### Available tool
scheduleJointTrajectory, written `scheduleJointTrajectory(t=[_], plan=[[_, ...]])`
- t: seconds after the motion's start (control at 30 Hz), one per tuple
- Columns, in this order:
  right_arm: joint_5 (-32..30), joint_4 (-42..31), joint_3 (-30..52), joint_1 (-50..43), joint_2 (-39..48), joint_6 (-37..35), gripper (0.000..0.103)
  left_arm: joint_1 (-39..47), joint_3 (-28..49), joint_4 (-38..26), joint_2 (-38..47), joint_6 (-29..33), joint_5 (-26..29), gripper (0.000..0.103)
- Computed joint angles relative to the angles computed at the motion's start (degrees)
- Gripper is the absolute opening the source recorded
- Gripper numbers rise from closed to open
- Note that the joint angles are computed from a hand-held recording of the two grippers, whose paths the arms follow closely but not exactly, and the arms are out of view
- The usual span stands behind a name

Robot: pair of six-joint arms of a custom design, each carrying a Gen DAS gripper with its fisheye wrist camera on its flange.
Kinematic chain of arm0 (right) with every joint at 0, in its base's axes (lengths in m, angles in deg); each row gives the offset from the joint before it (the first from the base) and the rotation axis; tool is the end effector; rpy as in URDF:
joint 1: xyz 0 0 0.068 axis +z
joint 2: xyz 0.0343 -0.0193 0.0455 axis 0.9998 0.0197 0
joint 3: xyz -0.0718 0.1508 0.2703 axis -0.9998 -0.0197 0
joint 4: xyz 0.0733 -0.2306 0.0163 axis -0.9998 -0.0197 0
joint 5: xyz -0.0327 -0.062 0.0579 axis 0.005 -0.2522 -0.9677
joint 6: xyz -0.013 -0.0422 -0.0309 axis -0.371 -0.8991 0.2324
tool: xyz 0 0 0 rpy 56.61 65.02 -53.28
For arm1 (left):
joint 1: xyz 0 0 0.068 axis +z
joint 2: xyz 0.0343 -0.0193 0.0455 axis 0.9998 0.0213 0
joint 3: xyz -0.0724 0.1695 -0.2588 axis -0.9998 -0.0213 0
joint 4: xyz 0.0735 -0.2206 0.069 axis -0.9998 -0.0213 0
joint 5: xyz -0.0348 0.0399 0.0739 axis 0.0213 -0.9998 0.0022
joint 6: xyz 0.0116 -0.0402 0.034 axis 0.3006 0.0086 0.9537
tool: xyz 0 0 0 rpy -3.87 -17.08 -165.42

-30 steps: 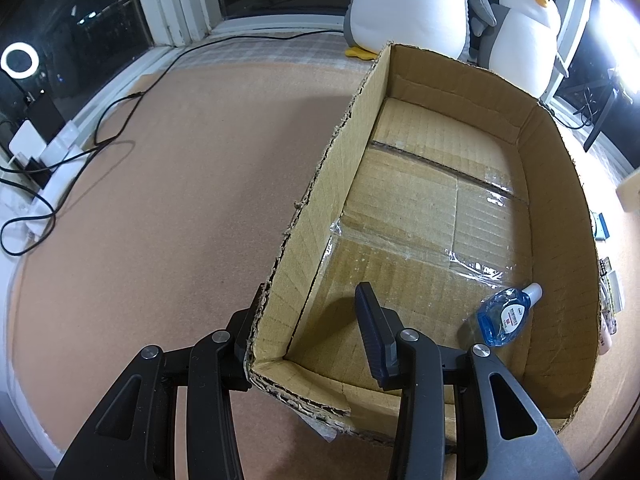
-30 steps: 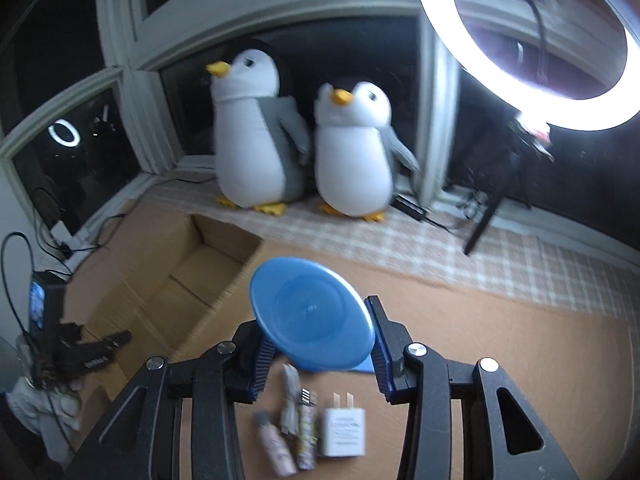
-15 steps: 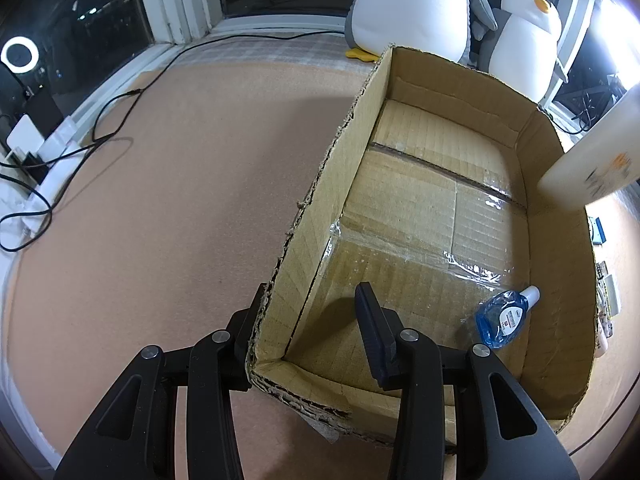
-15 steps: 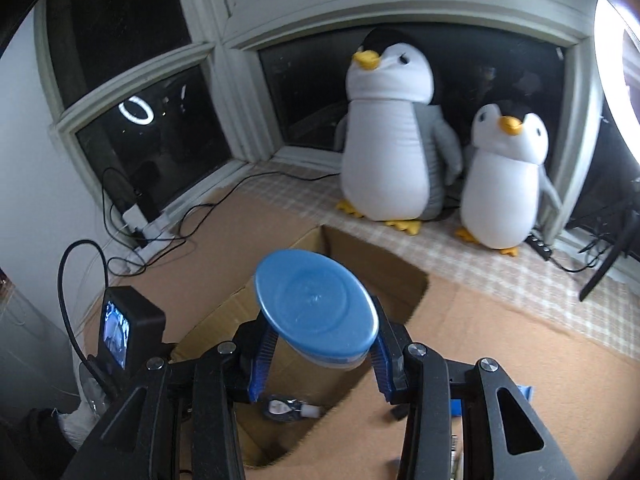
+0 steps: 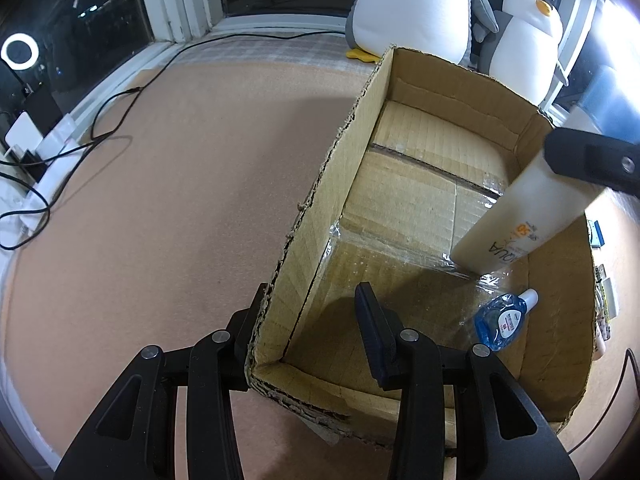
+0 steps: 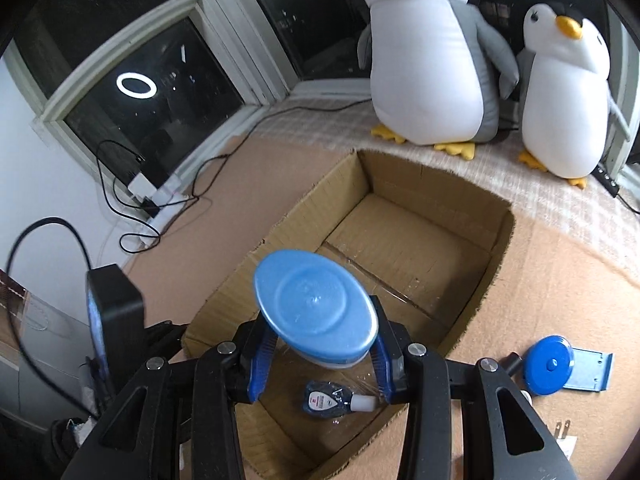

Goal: Organize rigid objects
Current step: 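Lift the sunscreen bottle with the right gripper and drop it into the box, then move the right gripper back to the white charger adapter and grasp it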

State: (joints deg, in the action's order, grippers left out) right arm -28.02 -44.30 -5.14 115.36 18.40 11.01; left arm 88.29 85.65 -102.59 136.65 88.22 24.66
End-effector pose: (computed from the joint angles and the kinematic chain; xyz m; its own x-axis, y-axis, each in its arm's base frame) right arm 0.2185 0.1124 0.2527 -0.8613 0.0670 -0.5037 -0.1210 0.9357 0.3313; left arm 0.2089 -0.0062 0.1921 -0.8658 0.1970 -0.4599 0.2339 0.9720 -0.0239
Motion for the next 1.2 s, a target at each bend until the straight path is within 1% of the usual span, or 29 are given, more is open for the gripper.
scheduleJointTrajectory(t=[0.07, 0.1, 0.13, 0.17, 0.2, 0.4, 0.57, 0.73, 0.8, 0.9, 1.03, 1.13, 1.2], plan=[[2.34, -0.06, 0.64, 0.61, 0.62, -0.47, 0.041, -0.15, -0.01, 0.12, 0.08, -0.21, -0.08, 0.040], [3.71, -0.06, 1.01, 0.97, 0.81, -0.80, 0.050, -0.21, -0.02, 0.15, 0.08, -0.28, -0.13, 0.040], [5.21, 0.12, 1.04, 1.18, 0.51, -1.18, 0.056, -0.25, -0.04, 0.22, 0.10, -0.30, -0.17, 0.040], [6.84, 0.25, 1.05, 1.44, 0.09, -1.41, 0.065, -0.34, -0.07, 0.32, 0.13, -0.36, -0.27, 0.040], [8.36, 0.17, 1.24, 1.69, -0.14, -1.57, 0.069, -0.41, -0.12, 0.38, 0.13, -0.43, -0.33, 0.040], [8.01, -0.45, 0.99, -0.46, -1.46, -1.98, 0.070, -0.24, -0.31, 0.49, -0.08, -0.29, -0.21, 0.040], [7.48, -2.55, -0.87, -2.81, -6.58, -1.53, 0.070, -0.49, -0.52, 0.57, -0.31, -0.57, -0.46, 0.040], [7.24, -7.51, -2.29, -6.59, -13.84, -1.71, 0.070, -0.78, -0.46, 0.38, -0.42, -0.62, -0.83, 0.041], [6.48, -10.24, -3.01, -9.39, -17.56, -2.64, 0.070, -0.97, -0.56, 0.42, -0.58, -0.60, -1.11, 0.041], [7.35, -14.79, -3.38, -12.53, -22.26, -4.07, 0.070, -0.85, -0.48, 0.58, -0.42, -0.24, -1.09, 0.041], [3.92, -20.35, -4.43, -21.26, -28.15, -8.30, 0.070, -0.99, -0.33, 0.48, -0.39, -0.22, -1.41, 0.041], [-0.56, -23.53, -5.54, -30.38, -31.47, -13.67, 0.070, -1.27, -0.48, 0.60, -0.54, -0.22, -1.72, 0.041], [-2.48, -25.29, -6.50, -35.81, -33.28, -17.58, 0.070, -1.37, -0.68, 0.80, -0.70, 0.01, -1.87, 0.041]])
